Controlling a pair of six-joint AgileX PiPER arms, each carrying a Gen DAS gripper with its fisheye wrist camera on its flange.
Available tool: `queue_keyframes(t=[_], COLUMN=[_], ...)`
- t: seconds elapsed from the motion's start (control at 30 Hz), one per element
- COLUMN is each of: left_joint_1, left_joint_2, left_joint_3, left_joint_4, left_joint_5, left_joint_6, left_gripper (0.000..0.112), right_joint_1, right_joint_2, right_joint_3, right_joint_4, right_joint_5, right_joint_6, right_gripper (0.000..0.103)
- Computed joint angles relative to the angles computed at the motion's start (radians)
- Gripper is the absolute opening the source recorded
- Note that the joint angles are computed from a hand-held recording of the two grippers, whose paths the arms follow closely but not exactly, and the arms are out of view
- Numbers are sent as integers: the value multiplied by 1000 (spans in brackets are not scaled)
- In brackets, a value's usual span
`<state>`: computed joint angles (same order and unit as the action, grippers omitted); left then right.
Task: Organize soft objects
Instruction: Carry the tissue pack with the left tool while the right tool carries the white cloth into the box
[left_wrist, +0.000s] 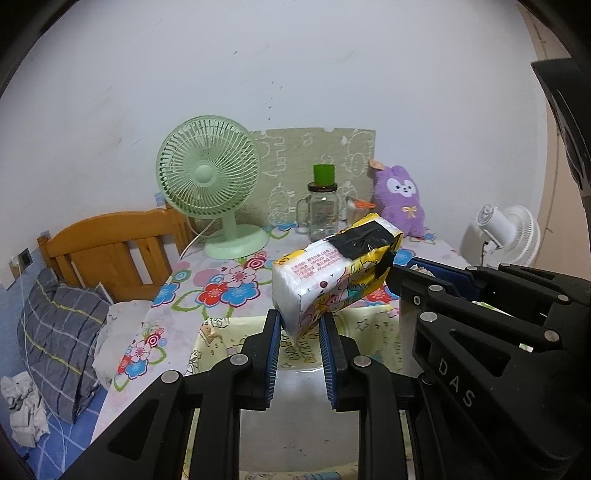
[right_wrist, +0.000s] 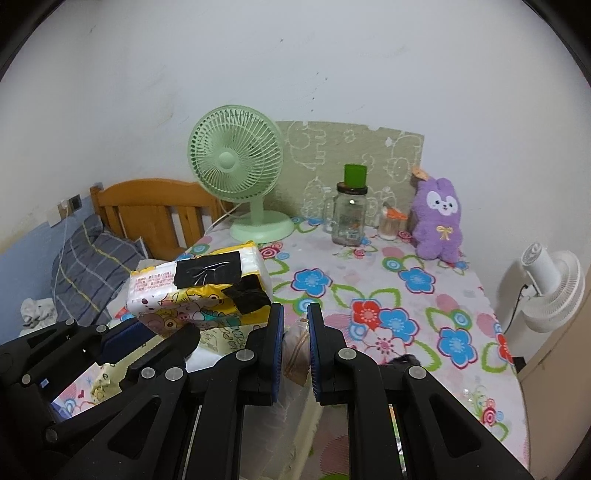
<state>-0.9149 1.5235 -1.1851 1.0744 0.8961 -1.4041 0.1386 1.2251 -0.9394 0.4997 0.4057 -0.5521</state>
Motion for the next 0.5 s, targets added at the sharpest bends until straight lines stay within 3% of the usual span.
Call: queue_keyframes(t=[0.43, 0.5], left_joint_1=[79, 91], left_joint_2=[50, 52], left_joint_3=[13, 14], left_joint_4=[-98, -128], left_joint_5=[-44, -60], left_joint_6=[21, 40], left_gripper=[18, 23], right_joint_1=[17, 4], right_joint_2=[153, 183], right_joint_3=[-47, -65], right_joint_4=[74, 98], right_joint_5=[21, 48], right_joint_6=[-53, -69], right_gripper=[15, 15])
